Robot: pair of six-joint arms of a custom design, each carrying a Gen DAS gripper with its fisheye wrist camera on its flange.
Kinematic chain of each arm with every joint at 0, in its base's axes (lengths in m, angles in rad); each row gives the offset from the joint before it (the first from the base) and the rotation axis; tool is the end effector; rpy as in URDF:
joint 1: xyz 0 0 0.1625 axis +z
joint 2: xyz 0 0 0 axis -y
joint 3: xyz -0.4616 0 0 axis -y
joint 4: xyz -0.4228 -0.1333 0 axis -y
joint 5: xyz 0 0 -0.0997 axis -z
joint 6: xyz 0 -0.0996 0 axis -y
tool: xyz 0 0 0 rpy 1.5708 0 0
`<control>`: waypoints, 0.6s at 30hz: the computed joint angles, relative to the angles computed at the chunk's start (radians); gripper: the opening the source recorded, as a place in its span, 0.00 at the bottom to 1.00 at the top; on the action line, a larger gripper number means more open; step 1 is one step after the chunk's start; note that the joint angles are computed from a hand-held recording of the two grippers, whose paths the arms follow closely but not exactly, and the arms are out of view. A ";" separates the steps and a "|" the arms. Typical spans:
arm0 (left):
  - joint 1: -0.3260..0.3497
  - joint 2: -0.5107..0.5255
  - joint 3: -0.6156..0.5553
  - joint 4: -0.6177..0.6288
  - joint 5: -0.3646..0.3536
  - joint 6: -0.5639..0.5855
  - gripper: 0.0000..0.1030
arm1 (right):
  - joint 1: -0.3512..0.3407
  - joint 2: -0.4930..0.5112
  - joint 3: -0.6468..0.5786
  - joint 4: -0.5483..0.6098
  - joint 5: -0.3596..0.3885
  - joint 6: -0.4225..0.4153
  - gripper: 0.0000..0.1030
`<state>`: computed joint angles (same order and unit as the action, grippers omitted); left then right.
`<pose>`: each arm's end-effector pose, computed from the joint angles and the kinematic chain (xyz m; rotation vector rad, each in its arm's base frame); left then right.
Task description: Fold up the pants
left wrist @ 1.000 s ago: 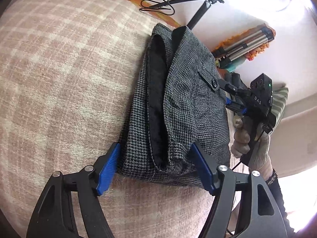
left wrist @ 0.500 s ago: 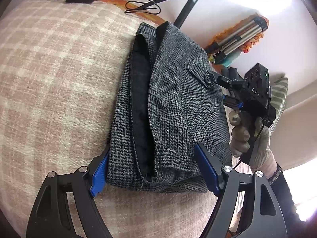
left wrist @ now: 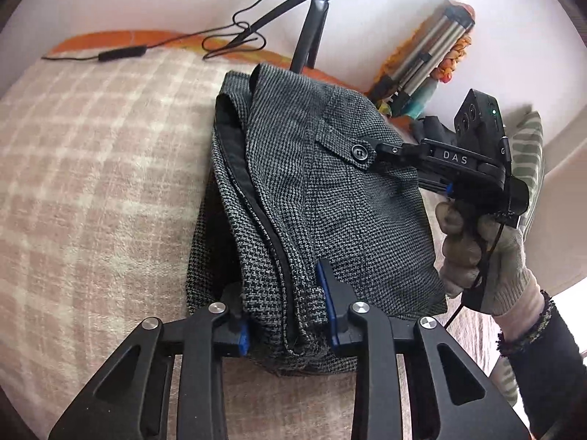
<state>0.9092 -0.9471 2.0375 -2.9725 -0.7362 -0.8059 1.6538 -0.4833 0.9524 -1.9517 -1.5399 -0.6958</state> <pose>-0.1932 -0.5852 0.1291 -0.3567 2.5021 -1.0424 0.2086 -0.8621 0.0779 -1.1686 2.8534 0.1154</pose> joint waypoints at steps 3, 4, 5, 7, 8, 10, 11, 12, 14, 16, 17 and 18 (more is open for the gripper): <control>-0.012 0.005 -0.003 0.011 0.036 0.011 0.23 | 0.013 -0.028 0.054 -0.066 -0.020 -0.025 0.28; -0.018 0.002 0.002 0.018 0.049 0.016 0.23 | 0.018 -0.036 0.069 -0.085 -0.028 -0.034 0.27; -0.024 0.003 0.001 0.028 0.061 0.021 0.23 | 0.023 -0.046 0.087 -0.107 -0.035 -0.045 0.26; -0.040 0.000 0.011 0.041 0.089 0.035 0.23 | 0.031 -0.066 0.121 -0.146 -0.039 -0.067 0.24; -0.047 0.001 0.011 0.047 0.099 0.041 0.22 | 0.033 -0.078 0.139 -0.164 -0.039 -0.079 0.23; -0.056 -0.001 0.017 0.053 0.110 0.045 0.22 | 0.039 -0.098 0.169 -0.197 -0.043 -0.094 0.22; -0.061 -0.001 0.019 0.052 0.116 0.047 0.22 | 0.040 -0.107 0.183 -0.211 -0.043 -0.098 0.21; -0.065 -0.002 0.023 0.051 0.120 0.048 0.22 | 0.041 -0.118 0.198 -0.227 -0.041 -0.103 0.21; -0.074 -0.001 0.024 0.053 0.133 0.048 0.22 | 0.041 -0.137 0.220 -0.245 -0.033 -0.117 0.20; -0.083 0.001 0.018 0.060 0.141 0.047 0.22 | 0.043 -0.156 0.242 -0.263 -0.026 -0.134 0.20; -0.087 0.001 0.018 0.057 0.142 0.048 0.21 | 0.044 -0.164 0.251 -0.268 -0.023 -0.139 0.20; -0.093 -0.002 0.022 0.052 0.141 0.051 0.21 | 0.045 -0.174 0.260 -0.273 -0.019 -0.146 0.20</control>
